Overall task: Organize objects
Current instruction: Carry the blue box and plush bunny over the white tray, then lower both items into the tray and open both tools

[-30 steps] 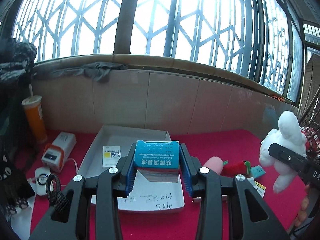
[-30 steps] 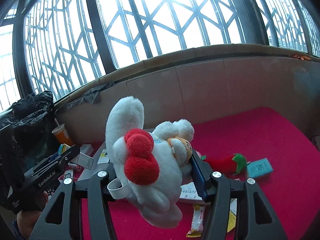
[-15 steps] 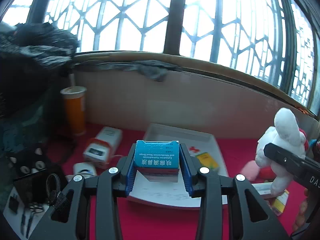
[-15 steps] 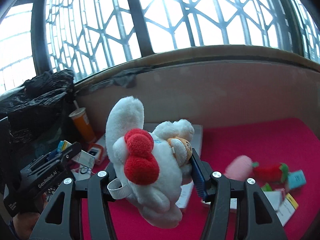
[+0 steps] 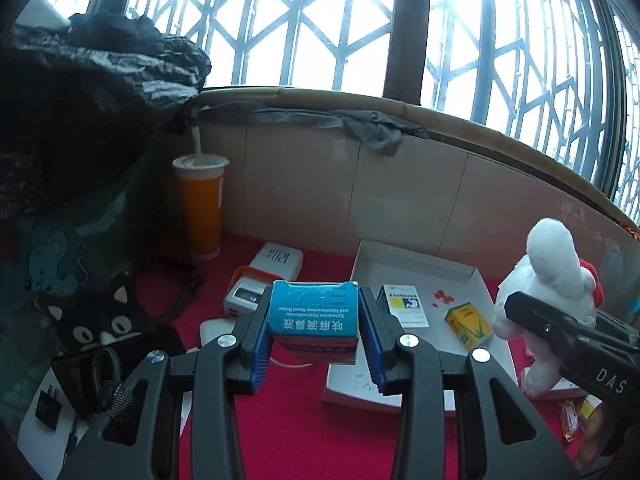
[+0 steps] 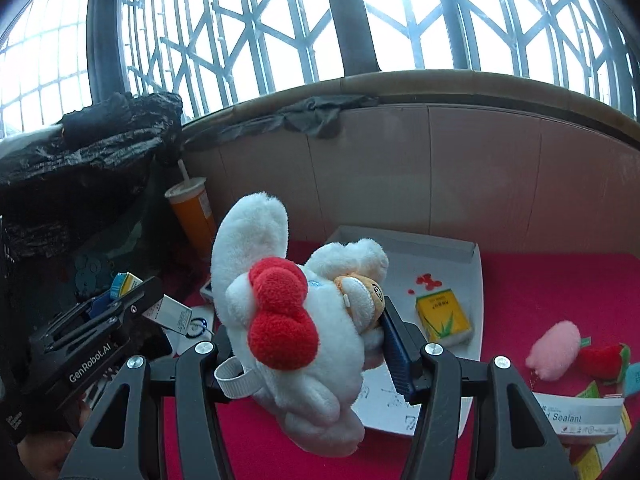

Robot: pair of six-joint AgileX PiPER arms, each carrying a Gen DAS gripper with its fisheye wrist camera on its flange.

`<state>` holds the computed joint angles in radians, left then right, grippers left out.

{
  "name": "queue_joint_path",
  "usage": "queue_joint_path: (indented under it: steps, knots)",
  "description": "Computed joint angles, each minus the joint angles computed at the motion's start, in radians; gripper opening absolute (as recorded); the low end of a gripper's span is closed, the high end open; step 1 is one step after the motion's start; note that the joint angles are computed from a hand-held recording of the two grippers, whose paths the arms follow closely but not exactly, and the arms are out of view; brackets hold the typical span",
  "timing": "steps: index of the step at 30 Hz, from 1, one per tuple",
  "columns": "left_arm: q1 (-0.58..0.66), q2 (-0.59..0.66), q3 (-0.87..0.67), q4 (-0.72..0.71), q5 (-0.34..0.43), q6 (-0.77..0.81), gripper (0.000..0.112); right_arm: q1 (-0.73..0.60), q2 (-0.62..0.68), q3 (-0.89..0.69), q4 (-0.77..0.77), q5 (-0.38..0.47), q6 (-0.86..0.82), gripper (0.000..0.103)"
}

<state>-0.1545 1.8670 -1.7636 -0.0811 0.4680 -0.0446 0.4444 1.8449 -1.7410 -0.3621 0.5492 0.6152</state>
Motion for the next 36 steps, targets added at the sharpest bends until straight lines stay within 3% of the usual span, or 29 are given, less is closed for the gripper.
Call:
queue_joint_path:
  steps: [4,13,19,21,27,32,36]
  knots:
    - [-0.042,0.061,-0.061,-0.008,0.023,0.013,0.038,-0.028,-0.013,0.059,-0.047,-0.020,0.053,0.062]
    - [-0.140,0.333,-0.471,-0.163,0.218,0.101,0.038,-0.165,-0.064,0.123,-0.046,-0.011,0.079,0.062]
    - [-0.161,0.419,-0.523,-0.115,0.257,0.049,0.040,-0.195,0.032,0.096,0.068,0.002,-0.029,0.062]
    - [-0.145,0.436,-0.557,-0.129,0.277,0.060,0.055,-0.201,0.083,0.042,0.133,0.024,-0.085,0.062]
    - [-0.101,0.323,-0.378,-0.152,0.119,0.061,0.085,-0.181,0.137,-0.037,0.105,0.035,-0.076,0.062]
    - [-0.087,0.280,-0.289,-0.147,0.057,0.032,0.095,-0.169,0.175,-0.082,0.071,0.061,-0.056,0.065]
    - [-0.081,0.264,-0.262,-0.107,0.040,-0.004,0.096,-0.145,0.271,-0.226,0.037,0.151,-0.093,0.077]
